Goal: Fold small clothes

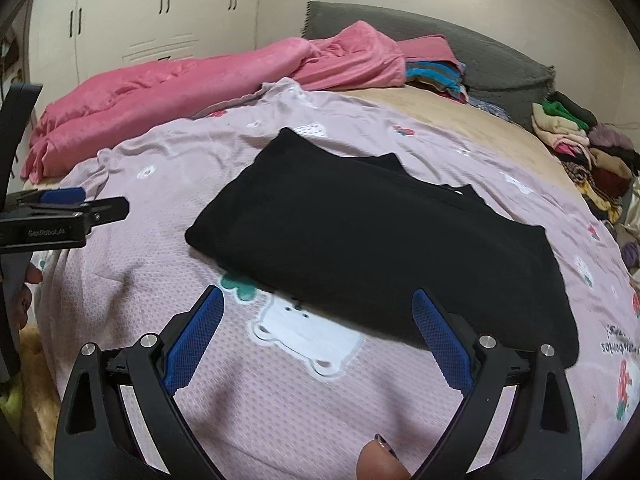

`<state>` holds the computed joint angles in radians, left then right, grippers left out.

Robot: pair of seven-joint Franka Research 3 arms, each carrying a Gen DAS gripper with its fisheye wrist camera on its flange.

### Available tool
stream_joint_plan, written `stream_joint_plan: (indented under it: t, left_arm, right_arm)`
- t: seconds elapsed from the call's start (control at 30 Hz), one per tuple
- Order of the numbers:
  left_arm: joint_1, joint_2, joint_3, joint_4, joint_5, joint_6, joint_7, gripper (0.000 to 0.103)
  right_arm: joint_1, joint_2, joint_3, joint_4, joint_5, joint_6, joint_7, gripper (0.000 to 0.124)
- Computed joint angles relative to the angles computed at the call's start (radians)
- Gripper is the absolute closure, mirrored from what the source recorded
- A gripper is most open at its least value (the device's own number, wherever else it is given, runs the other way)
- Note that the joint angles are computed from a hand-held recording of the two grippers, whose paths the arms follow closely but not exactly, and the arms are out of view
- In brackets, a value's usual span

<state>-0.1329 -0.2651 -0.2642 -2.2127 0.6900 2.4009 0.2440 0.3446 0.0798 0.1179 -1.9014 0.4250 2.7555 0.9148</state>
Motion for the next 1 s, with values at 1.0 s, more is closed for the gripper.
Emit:
stream_joint_plan:
  t: [1.0]
  left_arm:
    - [-0.009,0.302,0.085,0.321,-0.007,-0.037,0.217,0.010]
  right_arm:
    - [0.158,0.274,-0.093,0.212,-0.543,0.079,0.290,0.025]
